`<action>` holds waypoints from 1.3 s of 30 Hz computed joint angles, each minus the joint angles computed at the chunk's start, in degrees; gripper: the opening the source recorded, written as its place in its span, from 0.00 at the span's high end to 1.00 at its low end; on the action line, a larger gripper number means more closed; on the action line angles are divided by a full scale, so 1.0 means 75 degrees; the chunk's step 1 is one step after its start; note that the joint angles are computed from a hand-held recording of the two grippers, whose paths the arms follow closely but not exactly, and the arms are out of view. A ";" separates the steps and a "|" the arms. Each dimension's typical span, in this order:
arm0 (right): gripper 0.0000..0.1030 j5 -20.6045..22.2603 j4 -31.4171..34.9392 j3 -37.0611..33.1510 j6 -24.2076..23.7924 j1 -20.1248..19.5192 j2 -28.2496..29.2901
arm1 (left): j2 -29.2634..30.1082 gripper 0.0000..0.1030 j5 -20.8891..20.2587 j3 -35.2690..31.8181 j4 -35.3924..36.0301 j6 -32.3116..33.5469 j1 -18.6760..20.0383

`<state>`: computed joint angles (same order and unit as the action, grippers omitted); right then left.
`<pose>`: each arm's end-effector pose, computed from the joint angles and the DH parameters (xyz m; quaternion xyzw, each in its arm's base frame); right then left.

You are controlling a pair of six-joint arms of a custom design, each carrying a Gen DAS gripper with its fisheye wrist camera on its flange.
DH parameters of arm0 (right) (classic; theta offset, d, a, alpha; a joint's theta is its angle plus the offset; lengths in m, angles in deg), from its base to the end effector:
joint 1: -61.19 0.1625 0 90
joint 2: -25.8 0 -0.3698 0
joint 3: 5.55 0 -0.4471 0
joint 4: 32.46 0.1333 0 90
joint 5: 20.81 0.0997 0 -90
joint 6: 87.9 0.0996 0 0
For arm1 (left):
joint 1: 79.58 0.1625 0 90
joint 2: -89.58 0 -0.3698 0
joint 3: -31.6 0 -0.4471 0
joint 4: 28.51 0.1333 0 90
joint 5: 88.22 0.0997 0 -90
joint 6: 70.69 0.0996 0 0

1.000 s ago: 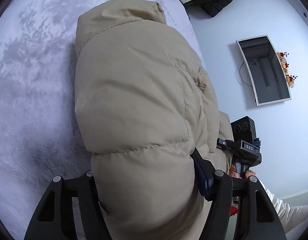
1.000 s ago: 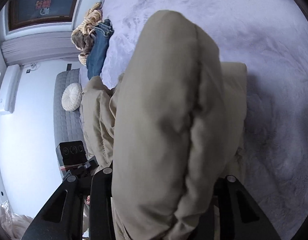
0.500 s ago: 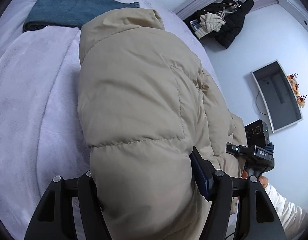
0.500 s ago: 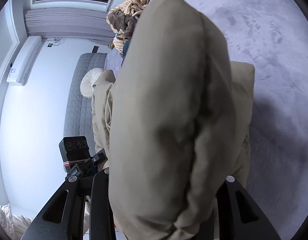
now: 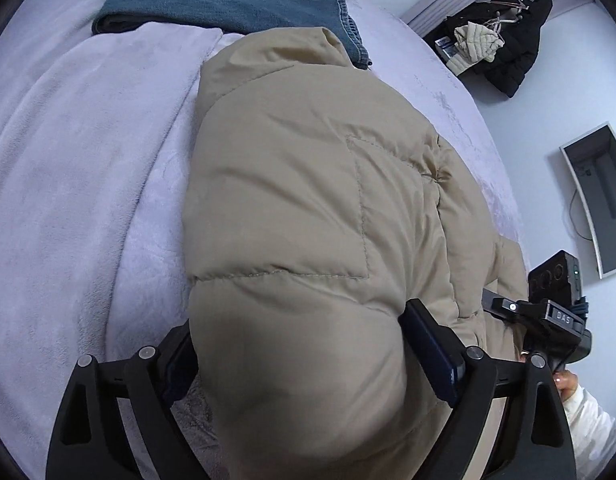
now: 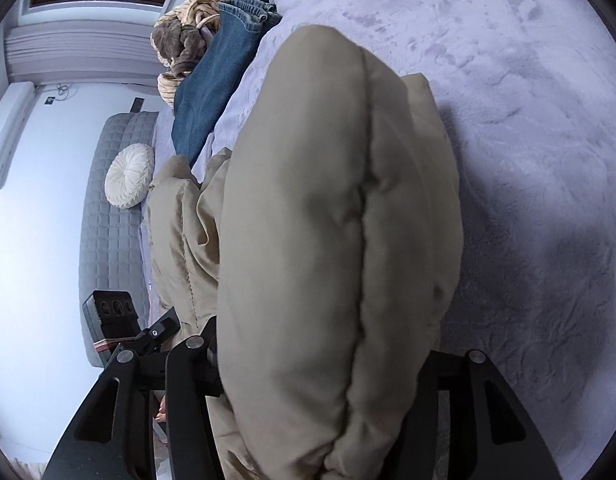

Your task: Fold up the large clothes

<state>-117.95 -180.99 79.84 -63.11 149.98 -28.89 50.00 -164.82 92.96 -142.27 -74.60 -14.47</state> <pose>0.1054 -0.7349 0.1952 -0.2325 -0.9406 0.2473 0.0101 -0.1962 -0.7944 0.1388 0.1788 0.9768 -0.0456 0.1087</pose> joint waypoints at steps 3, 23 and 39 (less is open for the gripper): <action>0.38 -0.0635 0.0355 0.0181 0.0117 0.0238 -0.0334 | -0.0372 0.10 0.0801 0.0389 -0.0087 0.0022 -0.0234; 0.29 -0.3821 0.1940 0.1319 0.1732 0.2087 -0.1841 | -0.3191 0.10 0.2018 0.2929 0.0607 -0.0584 -0.1132; 0.20 -0.4637 0.3068 0.1120 0.2574 0.2877 -0.1571 | -0.4018 0.00 0.2531 0.3512 0.1051 -0.0995 -0.1509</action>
<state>-152.73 -157.99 88.24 -43.80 171.56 -40.68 19.86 -145.84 119.29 -134.39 -82.06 -25.79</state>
